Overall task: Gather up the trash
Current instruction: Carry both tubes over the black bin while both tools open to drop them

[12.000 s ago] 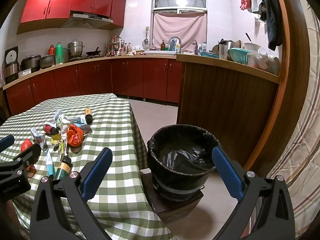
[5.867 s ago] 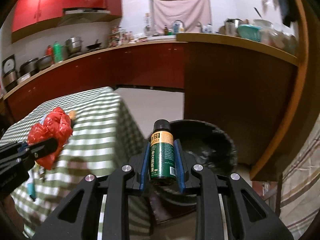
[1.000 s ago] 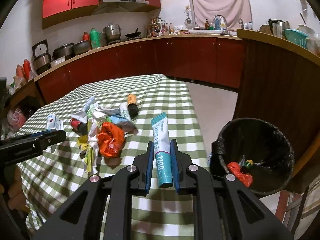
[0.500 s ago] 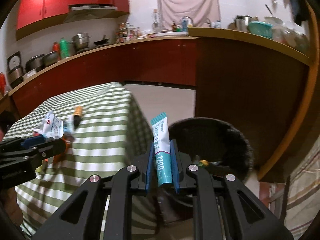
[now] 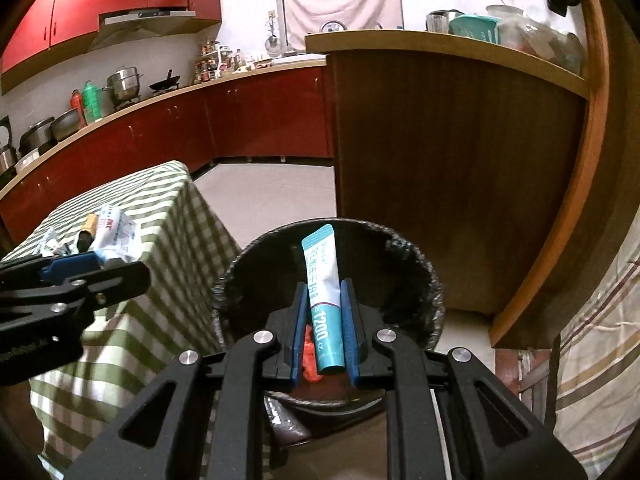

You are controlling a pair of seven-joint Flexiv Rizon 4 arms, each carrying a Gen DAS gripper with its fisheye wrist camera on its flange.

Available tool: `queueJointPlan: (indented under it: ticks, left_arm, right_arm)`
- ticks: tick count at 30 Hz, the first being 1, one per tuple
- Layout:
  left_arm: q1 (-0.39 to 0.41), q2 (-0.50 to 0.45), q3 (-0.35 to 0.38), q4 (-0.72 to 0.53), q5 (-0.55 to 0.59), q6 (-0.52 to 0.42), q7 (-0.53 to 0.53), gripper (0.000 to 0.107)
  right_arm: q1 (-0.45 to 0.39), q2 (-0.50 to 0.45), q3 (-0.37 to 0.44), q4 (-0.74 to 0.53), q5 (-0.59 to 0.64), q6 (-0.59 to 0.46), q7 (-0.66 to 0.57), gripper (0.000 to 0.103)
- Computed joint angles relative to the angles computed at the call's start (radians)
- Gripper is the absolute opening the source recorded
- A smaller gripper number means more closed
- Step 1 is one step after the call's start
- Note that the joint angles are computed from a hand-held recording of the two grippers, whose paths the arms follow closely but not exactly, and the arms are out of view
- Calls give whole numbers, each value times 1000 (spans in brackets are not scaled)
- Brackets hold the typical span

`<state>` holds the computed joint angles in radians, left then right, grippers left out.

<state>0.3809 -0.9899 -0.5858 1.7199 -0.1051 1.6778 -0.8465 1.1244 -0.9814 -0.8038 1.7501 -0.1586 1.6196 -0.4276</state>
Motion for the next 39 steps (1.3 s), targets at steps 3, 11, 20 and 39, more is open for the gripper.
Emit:
queueJointPlan:
  ticks: [3, 11, 20, 39]
  left_arm:
    - [-51, -4, 33, -37, -16, -32, -2, 51]
    - [-210, -12, 165, -141, -108, -110, -37, 51]
    - [-337, -51, 291, -260, -174, -206, -80, 57]
    - [-165, 70, 196, -44, -187, -102, -41, 75]
  right_arm:
    - [-16, 0, 8, 3, 3, 6, -5, 18]
    - [-74, -10, 45, -27, -2, 6, -20, 18]
    - [-166, -6, 128, -78, -26, -22, 0, 35]
    - [-81, 32, 68, -29, -79, -25, 89, 59]
